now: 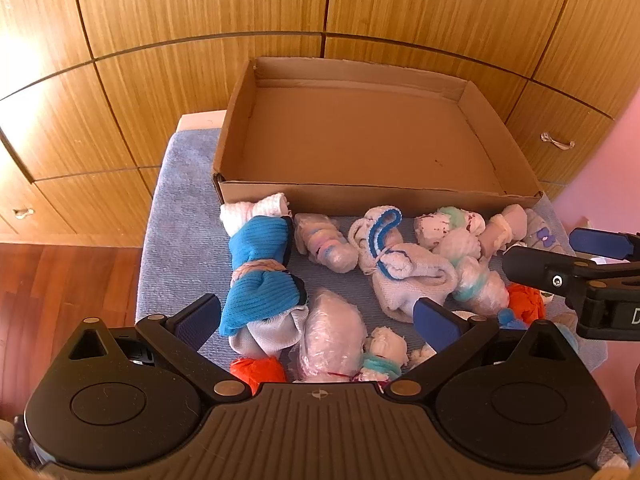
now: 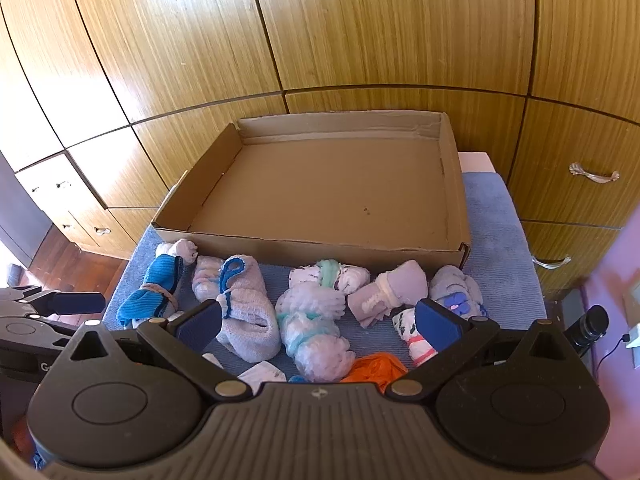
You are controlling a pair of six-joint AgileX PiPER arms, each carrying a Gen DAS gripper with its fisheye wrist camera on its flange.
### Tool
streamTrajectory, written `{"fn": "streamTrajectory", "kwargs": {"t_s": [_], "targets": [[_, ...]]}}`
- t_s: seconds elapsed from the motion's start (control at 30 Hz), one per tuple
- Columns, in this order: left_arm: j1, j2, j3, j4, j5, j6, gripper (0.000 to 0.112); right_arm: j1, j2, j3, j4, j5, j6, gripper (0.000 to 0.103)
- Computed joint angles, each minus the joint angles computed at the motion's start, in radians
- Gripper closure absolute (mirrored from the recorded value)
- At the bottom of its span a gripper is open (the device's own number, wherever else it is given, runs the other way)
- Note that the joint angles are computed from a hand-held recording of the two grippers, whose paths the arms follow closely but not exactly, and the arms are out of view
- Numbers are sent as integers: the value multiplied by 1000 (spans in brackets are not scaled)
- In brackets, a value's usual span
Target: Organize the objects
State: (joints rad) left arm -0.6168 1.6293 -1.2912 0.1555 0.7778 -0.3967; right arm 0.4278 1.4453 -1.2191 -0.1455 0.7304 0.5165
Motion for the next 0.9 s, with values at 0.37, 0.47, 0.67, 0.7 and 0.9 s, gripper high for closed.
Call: {"fn": "streamTrajectory", "kwargs": {"t_s": [0.37, 0.47, 0.67, 0.7, 0.9], "targets": [[-5, -7, 4, 8, 4, -12, 10, -3, -10, 2, 7, 1, -11, 1], [-7, -7, 5, 11, 3, -16, 10, -3, -11, 1, 7, 5, -14, 1], [-7, -15, 18, 14, -4, -16, 10, -7, -28, 17, 10, 0, -21, 1], [-9, -18, 23, 20, -5, -22, 10, -7, -32, 20, 9, -1, -21, 1], [-9, -39, 67, 64, -24, -56, 10, -10, -73, 60, 15, -24, -39, 1]]}}
